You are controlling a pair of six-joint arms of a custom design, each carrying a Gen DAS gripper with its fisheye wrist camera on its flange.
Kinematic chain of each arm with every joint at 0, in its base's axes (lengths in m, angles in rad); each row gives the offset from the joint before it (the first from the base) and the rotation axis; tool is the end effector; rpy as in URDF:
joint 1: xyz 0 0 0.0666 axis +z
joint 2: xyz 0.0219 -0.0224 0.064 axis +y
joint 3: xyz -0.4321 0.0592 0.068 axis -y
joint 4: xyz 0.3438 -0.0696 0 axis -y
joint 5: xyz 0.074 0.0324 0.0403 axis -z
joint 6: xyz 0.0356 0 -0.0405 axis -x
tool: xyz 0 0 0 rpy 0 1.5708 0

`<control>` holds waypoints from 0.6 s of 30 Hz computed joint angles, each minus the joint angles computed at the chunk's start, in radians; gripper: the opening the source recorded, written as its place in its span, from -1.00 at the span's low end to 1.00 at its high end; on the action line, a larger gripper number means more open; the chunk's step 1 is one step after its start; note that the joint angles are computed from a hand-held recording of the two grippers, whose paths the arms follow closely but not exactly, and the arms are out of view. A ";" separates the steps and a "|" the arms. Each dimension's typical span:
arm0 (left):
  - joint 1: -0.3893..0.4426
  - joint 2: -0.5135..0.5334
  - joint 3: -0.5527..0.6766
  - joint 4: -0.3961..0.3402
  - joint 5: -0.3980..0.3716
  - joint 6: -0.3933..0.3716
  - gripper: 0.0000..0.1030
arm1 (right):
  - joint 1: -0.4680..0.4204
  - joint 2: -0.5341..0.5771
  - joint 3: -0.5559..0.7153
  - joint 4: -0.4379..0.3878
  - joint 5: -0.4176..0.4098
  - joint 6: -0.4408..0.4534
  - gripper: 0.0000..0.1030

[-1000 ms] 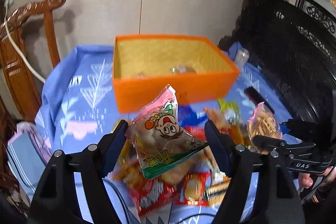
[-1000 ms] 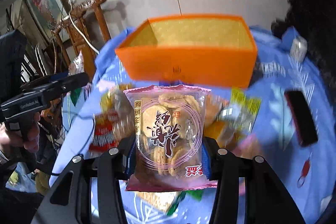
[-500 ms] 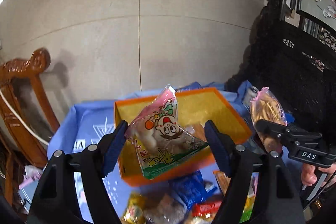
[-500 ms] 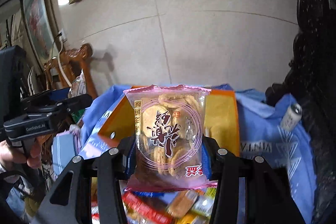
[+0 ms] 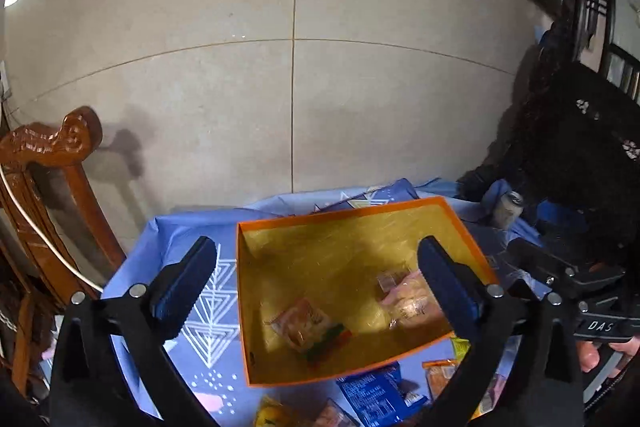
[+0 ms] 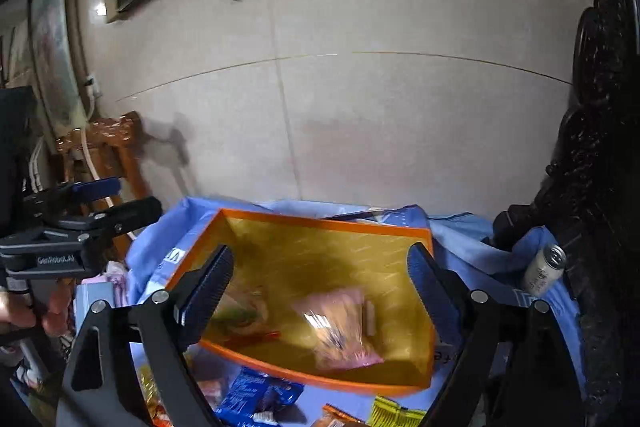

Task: Organize snacks
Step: 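Lift both bags over the orange box and open both tools to drop them, then grasp the red chip bag with the left tool while the right tool grasps the yellow bread pack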

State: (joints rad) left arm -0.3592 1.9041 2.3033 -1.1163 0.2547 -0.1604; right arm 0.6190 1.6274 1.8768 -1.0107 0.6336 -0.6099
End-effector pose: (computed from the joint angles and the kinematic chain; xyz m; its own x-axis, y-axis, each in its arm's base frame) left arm 0.5827 -0.2288 0.5789 -0.5246 0.3621 -0.7705 0.6096 0.7916 -0.0431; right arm 0.4373 0.2852 0.5720 -0.5285 0.1903 -0.8274 0.2247 0.9712 0.0799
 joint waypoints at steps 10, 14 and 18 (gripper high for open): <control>0.065 -0.209 -0.401 0.082 0.035 -0.004 0.92 | 0.119 -0.086 -0.186 -0.043 -0.031 -0.124 0.73; 0.103 -0.283 -0.532 0.100 0.066 -0.011 0.92 | 0.188 -0.121 -0.263 -0.080 -0.019 -0.239 0.73; 0.145 -0.352 -0.646 0.104 0.081 -0.030 0.92 | 0.248 -0.155 -0.366 -0.129 -0.027 -0.444 0.73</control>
